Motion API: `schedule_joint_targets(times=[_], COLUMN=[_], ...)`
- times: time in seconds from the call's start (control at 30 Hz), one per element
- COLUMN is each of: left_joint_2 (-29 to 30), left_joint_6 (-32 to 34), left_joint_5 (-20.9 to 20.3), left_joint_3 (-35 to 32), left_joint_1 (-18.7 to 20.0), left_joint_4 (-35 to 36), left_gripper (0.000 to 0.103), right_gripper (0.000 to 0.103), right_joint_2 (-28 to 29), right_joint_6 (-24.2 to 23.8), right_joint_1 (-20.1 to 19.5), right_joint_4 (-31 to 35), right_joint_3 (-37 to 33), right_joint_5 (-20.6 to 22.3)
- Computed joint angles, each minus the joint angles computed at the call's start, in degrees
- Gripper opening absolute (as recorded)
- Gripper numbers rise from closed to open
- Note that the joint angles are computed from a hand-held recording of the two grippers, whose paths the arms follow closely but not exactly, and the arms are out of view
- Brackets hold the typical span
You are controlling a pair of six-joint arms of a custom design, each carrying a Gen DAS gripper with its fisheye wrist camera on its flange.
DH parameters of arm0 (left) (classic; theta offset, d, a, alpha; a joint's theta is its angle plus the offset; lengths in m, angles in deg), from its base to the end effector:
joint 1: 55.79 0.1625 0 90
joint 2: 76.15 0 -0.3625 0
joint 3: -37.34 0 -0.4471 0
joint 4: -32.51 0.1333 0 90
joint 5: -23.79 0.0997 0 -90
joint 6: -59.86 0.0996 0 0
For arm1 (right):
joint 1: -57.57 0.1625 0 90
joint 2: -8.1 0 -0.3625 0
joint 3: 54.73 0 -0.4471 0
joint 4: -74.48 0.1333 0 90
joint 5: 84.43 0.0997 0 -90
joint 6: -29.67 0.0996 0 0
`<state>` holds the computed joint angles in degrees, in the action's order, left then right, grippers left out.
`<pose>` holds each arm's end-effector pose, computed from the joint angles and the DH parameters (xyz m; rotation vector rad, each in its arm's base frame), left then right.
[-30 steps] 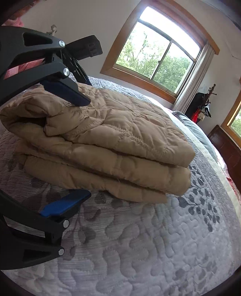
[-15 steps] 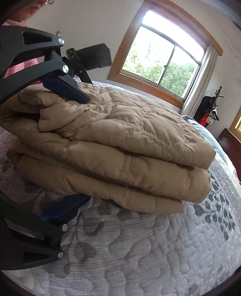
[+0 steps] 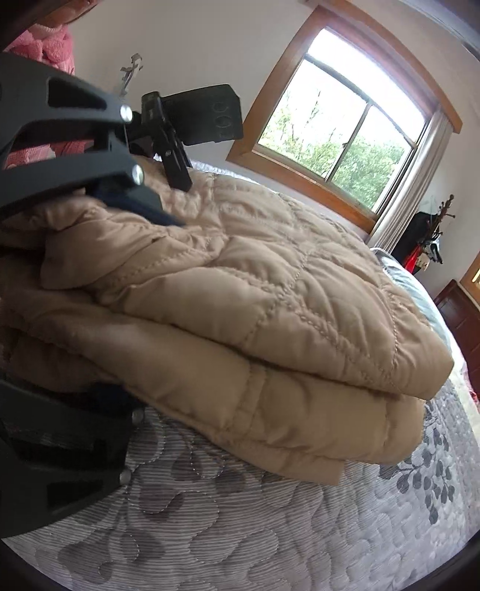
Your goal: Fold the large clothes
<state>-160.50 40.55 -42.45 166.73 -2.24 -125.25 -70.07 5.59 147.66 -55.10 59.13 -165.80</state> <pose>-0.1450 -0.4882 0.1613 0.3062 2.8417 -0.7880 0.1491 -0.5434 0.1650 -0.6366 2.9366 -0.1469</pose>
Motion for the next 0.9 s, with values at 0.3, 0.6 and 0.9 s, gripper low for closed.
schedule_joint_targets(times=[0.3,0.6,0.9], left_joint_2=[-3.23,-6.44,-3.79], left_joint_6=[1.76,6.27,9.7], left_joint_5=[4.71,7.92,10.05], left_joint_3=[2.73,2.48,-2.35], left_joint_1=[-4.84,-6.68,-2.07], left_joint_4=[-3.1,-5.2,-7.62], left_gripper=[0.058,0.058,0.058], right_gripper=[0.046,0.046,0.046], right_joint_2=[-4.0,-2.89,11.71], right_joint_6=[-2.49,-4.81,-4.4], right_joint_1=[2.92,7.01,11.4], right_joint_4=[-3.29,-4.94,-5.59], right_joint_3=[2.96,-0.75,-13.43], right_joint_5=[1.39,0.75,-2.6])
